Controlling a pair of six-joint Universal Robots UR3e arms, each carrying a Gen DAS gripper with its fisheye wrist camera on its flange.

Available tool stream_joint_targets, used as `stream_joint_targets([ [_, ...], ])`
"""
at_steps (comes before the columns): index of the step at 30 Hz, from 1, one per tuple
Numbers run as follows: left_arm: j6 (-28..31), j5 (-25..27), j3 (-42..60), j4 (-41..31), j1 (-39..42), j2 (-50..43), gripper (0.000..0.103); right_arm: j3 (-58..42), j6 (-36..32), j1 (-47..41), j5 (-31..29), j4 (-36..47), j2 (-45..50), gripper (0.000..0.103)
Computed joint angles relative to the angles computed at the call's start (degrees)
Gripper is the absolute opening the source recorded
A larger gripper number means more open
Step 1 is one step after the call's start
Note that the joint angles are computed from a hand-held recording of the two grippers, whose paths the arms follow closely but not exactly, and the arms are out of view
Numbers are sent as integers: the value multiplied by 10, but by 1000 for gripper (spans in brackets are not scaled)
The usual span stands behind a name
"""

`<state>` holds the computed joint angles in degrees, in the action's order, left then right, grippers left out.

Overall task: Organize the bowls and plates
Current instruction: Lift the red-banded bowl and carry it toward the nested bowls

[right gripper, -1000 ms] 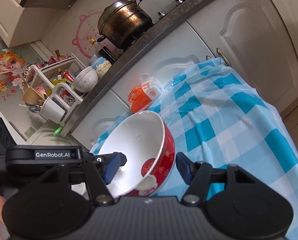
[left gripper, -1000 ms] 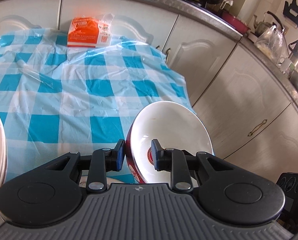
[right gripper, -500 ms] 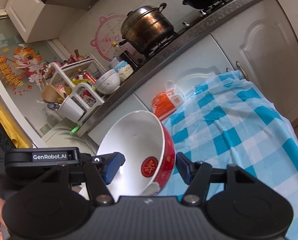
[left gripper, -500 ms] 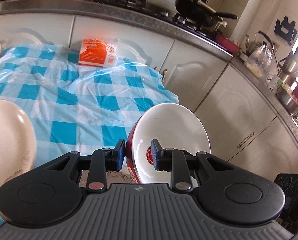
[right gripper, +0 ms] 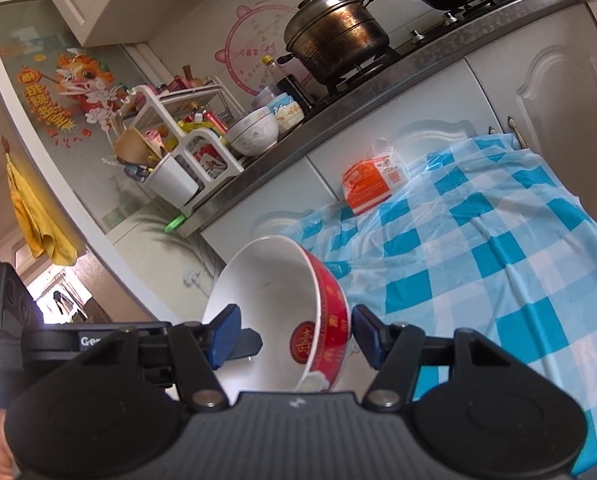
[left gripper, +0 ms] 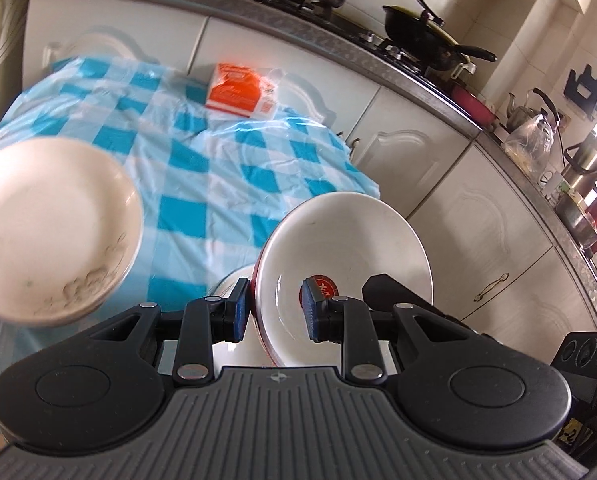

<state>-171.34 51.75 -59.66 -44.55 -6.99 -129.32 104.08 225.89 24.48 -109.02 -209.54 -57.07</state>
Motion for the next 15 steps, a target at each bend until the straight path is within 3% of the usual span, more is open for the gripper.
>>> stream_joint_targets([
  [15, -5, 10, -76, 52, 7, 17, 27, -19, 7, 20, -12, 52, 13, 61],
])
